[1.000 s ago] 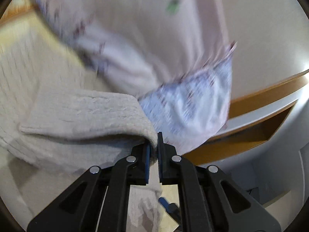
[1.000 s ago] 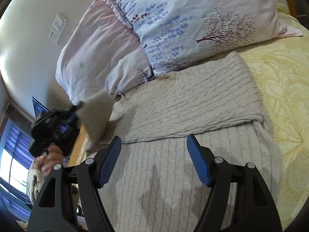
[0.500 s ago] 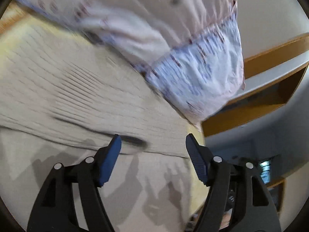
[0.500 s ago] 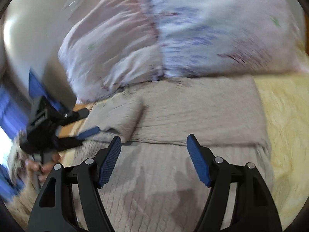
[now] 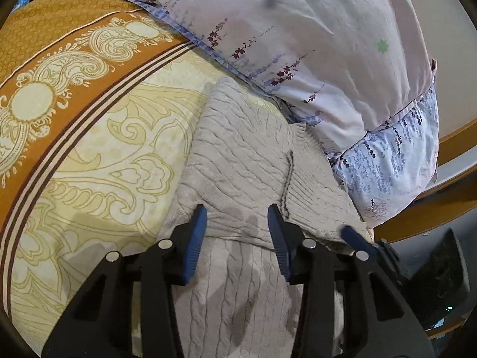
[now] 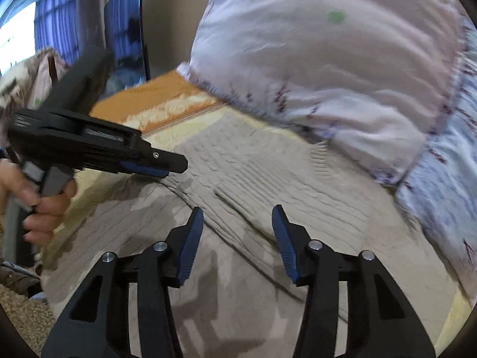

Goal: Fold small clothes

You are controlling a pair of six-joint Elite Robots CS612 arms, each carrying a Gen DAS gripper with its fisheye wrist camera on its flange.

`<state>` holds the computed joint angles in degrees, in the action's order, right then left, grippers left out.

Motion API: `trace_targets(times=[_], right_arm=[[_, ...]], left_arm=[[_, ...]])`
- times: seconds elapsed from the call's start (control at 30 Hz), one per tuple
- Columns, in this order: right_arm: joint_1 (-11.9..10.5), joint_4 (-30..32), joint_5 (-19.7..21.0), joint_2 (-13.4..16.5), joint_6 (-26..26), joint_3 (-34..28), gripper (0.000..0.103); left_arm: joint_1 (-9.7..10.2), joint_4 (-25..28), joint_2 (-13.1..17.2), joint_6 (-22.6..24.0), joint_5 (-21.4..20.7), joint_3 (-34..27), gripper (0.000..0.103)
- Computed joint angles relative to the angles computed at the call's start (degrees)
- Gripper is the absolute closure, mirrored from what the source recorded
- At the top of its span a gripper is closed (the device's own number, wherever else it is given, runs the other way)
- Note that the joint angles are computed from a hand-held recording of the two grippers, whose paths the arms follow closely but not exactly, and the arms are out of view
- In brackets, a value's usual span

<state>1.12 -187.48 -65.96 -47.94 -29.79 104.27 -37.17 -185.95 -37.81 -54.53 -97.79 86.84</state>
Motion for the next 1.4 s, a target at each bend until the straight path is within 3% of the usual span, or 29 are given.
trace_targets(times=[0.3,0.43,0.47,0.53,0.7,0.83,0.9,0.97,1.03,1.13,1.2,1.23,1.27,1.4], right_arm=[[2.36,2.14,-4.59,3.03,1.19,-4.31,0.059],[1.99,0.24,-2.59,3.14,2.54,-3.96,0.095],[1.75,-0.67,-2.12,3.05,3.52,-3.79,0.098],[0.92,-2.64,-0.61,2.81,6.37,-3.44,0.098],[-3.82,-14.15,1.42,1.51,21.26,-0.07,0.098],[-10.18,-24.12,0.45,1.14,39.95,3.91,0.099],[-12.69,-25.55,-0.18,1.4,46.69,5.31,0.098],[-15.38,-23.04,1.83,1.88,51.25,6.32,0.098],[-17.02,-19.77,4.39,2.45,53.69,6.75,0.098],[-19.16,-18.06,11.3,3.46,57.37,7.15,0.098],[-20.26,-17.08,17.13,4.11,59.8,6.53,0.09],[-20.48,-16.53,18.22,4.26,60.18,6.2,0.075],[-20.54,-15.4,18.44,4.08,60.21,6.02,0.066],[-19.85,-12.09,15.88,3.5,57.84,5.48,0.066]], left_arm=[[0.38,-1.57,0.36,-0.46,-1.74,0.01,0.06],[0.3,-1.45,0.43,-0.2,-1.48,-0.15,0.06],[0.28,-1.46,0.44,-0.29,-1.37,-0.15,0.06],[0.22,-1.43,0.44,-0.23,-1.13,-0.18,0.06],[-0.11,-0.9,0.36,0.05,-0.2,-0.33,0.058],[-0.31,-0.77,0.31,0.48,0.41,-0.32,0.054],[-0.49,-0.53,0.24,0.81,0.82,-0.38,0.052],[-0.7,-0.11,0.19,1.57,1.31,-0.56,0.048],[-0.88,0.26,0.15,2.19,1.82,-0.7,0.044],[-1.16,0.94,0.08,3.04,2.57,-0.91,0.039],[-1.29,1.19,0.03,3.42,2.82,-0.98,0.036],[-1.35,1.29,0.0,3.61,2.92,-1.0,0.034],[-1.41,1.43,-0.02,3.83,3.04,-1.03,0.033],[-1.61,1.62,-0.07,4.29,3.27,-1.03,0.029]])
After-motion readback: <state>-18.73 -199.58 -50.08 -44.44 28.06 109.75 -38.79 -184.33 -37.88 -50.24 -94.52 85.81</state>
